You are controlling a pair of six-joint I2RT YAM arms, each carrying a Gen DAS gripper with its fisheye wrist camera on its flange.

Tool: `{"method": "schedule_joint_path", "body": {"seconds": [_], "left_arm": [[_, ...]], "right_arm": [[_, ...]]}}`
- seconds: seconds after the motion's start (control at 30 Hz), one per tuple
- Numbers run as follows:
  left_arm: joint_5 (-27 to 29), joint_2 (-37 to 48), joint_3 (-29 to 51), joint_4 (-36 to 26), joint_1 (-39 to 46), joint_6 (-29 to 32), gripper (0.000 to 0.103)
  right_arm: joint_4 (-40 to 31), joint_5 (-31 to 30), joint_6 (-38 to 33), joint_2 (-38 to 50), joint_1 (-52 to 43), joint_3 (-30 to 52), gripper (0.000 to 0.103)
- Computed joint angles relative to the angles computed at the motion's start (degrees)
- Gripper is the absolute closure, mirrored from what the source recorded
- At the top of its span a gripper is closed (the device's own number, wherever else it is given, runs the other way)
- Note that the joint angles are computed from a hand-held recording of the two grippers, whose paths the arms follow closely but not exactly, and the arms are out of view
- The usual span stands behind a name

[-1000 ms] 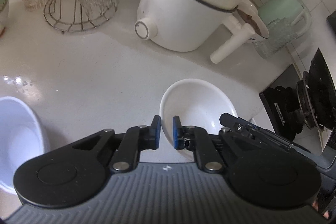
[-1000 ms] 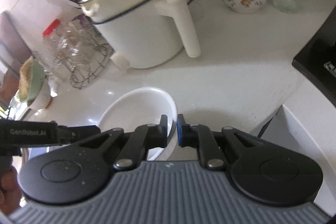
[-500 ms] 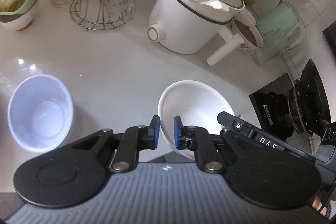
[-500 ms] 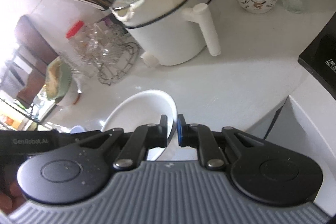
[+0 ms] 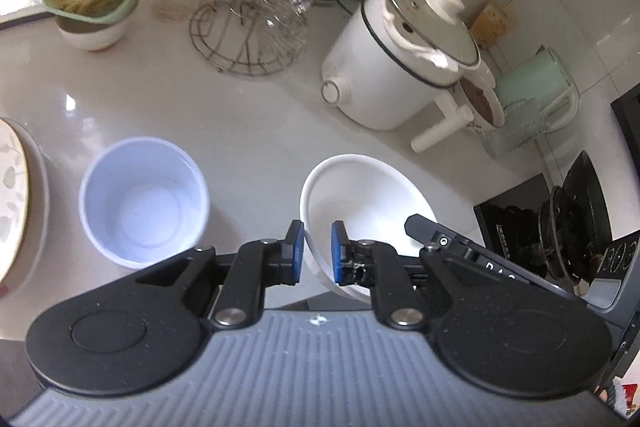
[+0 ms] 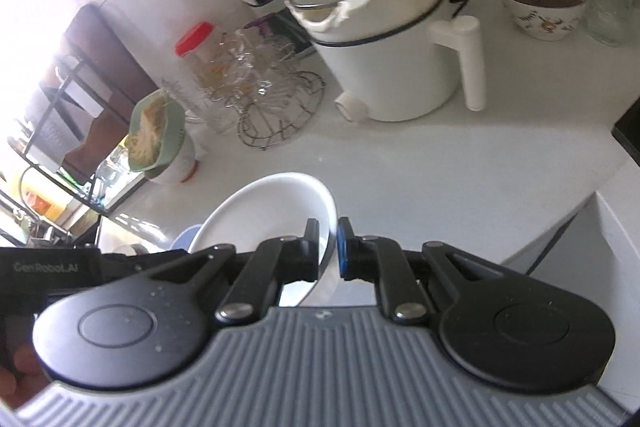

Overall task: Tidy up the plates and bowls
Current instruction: 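Carry the white bowl and lower it into the nested blue bowls, then grasp the rim of the stacked bowls with both grippers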

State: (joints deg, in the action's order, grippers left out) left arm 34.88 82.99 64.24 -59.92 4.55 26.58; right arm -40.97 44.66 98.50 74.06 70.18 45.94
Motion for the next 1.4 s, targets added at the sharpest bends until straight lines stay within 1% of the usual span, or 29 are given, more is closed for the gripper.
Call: {"method": "schedule_joint_path", "body": {"seconds": [0.2, 0.37, 0.47, 0.53, 0.63, 0.77, 0.9, 0.97, 1.13, 1.17, 1.2, 1.27, 1.3, 1.33, 1.37, 1.4], "left_arm": [[3.3, 6.1, 7.2, -4.1, 7.3, 5.6, 0.088], [4.6, 11.0, 12.5, -6.2, 12.1, 9.2, 0.088], [4.1, 13.0, 13.4, -4.4, 14.3, 10.5, 0.088], [3.8, 15.4, 14.7, -3.9, 15.6, 10.4, 0.088], [3.3, 17.7, 15.5, -1.1, 17.3, 10.4, 0.088], [2.9, 21.9, 17.0, 0.7, 18.9, 10.3, 0.088], [1.6, 25.2, 17.6, 3.0, 19.2, 9.7, 0.088], [1.0, 26.7, 18.2, 3.2, 19.2, 9.7, 0.088], [-0.1, 28.9, 18.9, 3.9, 18.9, 9.1, 0.088], [-0.3, 29.1, 19.0, 4.1, 18.8, 8.7, 0.083], [-0.4, 29.4, 19.0, 4.5, 18.7, 8.4, 0.073], [-0.6, 29.8, 18.8, 5.3, 18.6, 8.0, 0.063], [-0.4, 29.9, 18.5, 5.9, 18.6, 7.7, 0.063], [-0.1, 30.2, 18.5, 6.0, 18.7, 7.9, 0.063], [0.0, 30.4, 18.5, 5.9, 18.7, 8.0, 0.063], [-0.1, 30.6, 18.4, 6.0, 18.7, 7.9, 0.063]], "right_arm": [[3.5, -1.5, -5.7, 5.9, -2.2, 5.7, 0.091], [7.7, -3.5, -11.9, 11.3, -5.1, 10.5, 0.091], [10.9, -6.3, -16.6, 15.3, -7.2, 13.4, 0.091], [11.3, -8.2, -19.1, 18.7, -8.4, 16.2, 0.091], [14.4, -11.6, -22.6, 22.2, -10.2, 18.4, 0.090], [14.1, -13.3, -26.4, 27.2, -11.5, 23.1, 0.090], [14.2, -14.8, -28.7, 31.0, -12.7, 26.2, 0.090], [13.7, -16.1, -29.1, 32.3, -13.3, 27.4, 0.089], [12.5, -17.8, -29.5, 33.6, -13.9, 28.7, 0.089], [12.1, -17.9, -29.6, 33.5, -14.0, 28.8, 0.089], [11.0, -17.3, -29.4, 33.7, -14.0, 29.4, 0.089], [8.5, -15.4, -29.4, 34.5, -13.8, 31.3, 0.089], [8.5, -15.0, -29.7, 34.5, -13.8, 31.5, 0.088], [8.9, -15.2, -29.8, 34.5, -14.0, 31.3, 0.085], [9.6, -15.7, -29.7, 34.5, -14.3, 30.8, 0.078], [10.4, -16.4, -29.5, 34.5, -14.7, 30.2, 0.074]]}}
